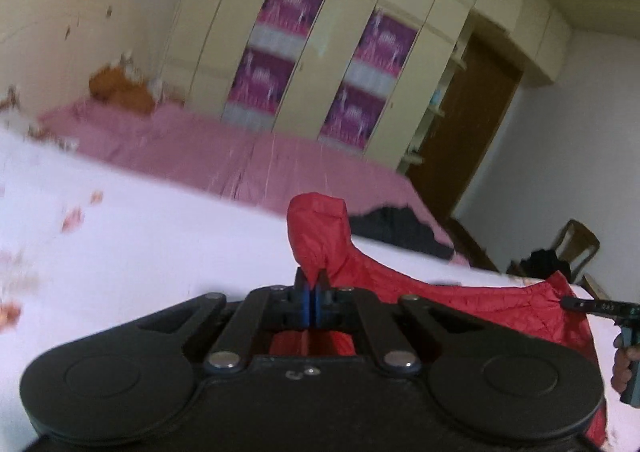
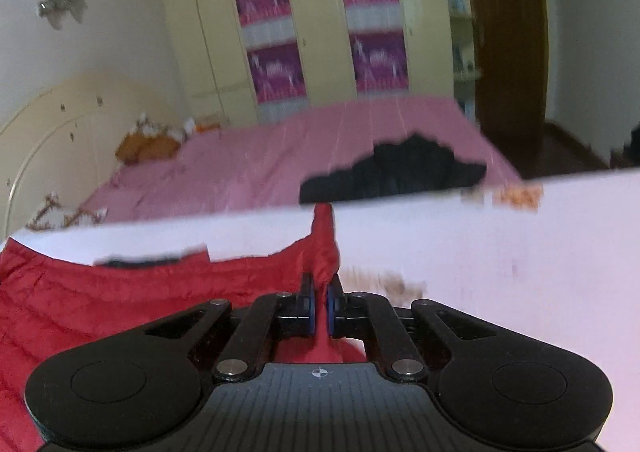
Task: Fold large clothes
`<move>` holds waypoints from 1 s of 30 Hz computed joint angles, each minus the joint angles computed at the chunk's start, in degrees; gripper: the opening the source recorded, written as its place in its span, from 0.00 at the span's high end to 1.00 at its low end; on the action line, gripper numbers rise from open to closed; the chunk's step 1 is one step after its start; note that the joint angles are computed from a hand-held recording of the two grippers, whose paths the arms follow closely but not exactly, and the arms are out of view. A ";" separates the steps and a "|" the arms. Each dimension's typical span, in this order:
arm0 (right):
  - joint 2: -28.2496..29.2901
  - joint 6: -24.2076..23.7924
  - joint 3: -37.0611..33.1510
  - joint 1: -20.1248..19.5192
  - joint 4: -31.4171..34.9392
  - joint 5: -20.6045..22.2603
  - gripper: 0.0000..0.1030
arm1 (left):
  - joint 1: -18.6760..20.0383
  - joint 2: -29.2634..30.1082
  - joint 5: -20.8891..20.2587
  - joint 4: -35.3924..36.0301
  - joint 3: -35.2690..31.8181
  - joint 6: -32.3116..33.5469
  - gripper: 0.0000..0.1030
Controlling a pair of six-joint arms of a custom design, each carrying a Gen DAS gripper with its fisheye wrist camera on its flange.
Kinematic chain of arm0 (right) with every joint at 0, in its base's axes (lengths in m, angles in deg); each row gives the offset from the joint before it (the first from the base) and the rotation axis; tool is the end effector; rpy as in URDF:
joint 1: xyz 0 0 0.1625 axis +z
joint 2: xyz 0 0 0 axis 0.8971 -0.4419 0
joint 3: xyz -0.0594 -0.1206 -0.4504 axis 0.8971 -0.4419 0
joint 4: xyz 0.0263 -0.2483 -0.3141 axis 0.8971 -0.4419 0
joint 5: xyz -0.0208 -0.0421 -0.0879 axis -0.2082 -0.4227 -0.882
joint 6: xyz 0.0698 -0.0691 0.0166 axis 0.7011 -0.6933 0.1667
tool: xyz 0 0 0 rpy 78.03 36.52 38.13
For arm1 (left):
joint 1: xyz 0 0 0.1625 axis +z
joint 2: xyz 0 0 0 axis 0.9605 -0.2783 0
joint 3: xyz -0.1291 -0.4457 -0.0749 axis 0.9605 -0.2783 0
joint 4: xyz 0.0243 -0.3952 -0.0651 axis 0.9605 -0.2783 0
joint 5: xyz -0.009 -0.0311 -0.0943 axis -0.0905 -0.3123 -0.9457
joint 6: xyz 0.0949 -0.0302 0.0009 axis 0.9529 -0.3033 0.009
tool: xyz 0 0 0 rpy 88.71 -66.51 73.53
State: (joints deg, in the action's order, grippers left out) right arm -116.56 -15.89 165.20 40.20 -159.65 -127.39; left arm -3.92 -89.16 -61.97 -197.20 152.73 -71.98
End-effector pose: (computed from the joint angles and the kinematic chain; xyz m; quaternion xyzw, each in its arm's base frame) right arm 0.1944 -0.3473 0.1310 0.2545 -0.8653 0.3945 0.1758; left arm 0.0643 -0.3558 0.3112 0.1115 0.8292 -0.5140 0.1892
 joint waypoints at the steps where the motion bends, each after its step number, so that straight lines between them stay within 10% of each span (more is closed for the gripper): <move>1: 0.52 -0.19 -0.84 0.33 -0.47 -0.40 0.95 | -0.16 0.98 0.87 -0.76 -0.47 0.65 0.98; 9: 6.36 -0.85 -9.50 -1.14 12.21 -12.40 0.95 | 6.32 5.98 4.86 14.85 -8.55 -5.11 0.97; 16: 8.21 -1.52 -9.57 -2.98 11.32 -12.54 0.95 | 6.66 5.98 4.96 17.02 -8.55 -4.52 0.95; 18: 6.72 0.83 -9.79 -2.35 14.19 -13.49 0.88 | 6.69 5.39 5.30 17.97 -8.83 -5.06 0.79; 20: 5.33 2.14 -8.60 -1.33 12.05 -13.77 0.41 | 4.27 5.89 10.06 14.04 -7.29 -5.79 0.44; 23: 2.02 3.54 -3.69 0.70 9.40 -9.40 0.39 | -2.37 4.41 15.37 4.22 -1.08 -4.55 0.33; 30: 6.02 1.29 -1.61 8.38 11.94 -2.21 0.39 | -12.02 7.72 11.17 14.25 2.78 -7.72 0.38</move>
State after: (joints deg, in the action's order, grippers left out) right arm -110.54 -14.60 163.59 48.59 -147.72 -129.60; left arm -15.94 -81.44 -50.80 -182.94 155.51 -79.70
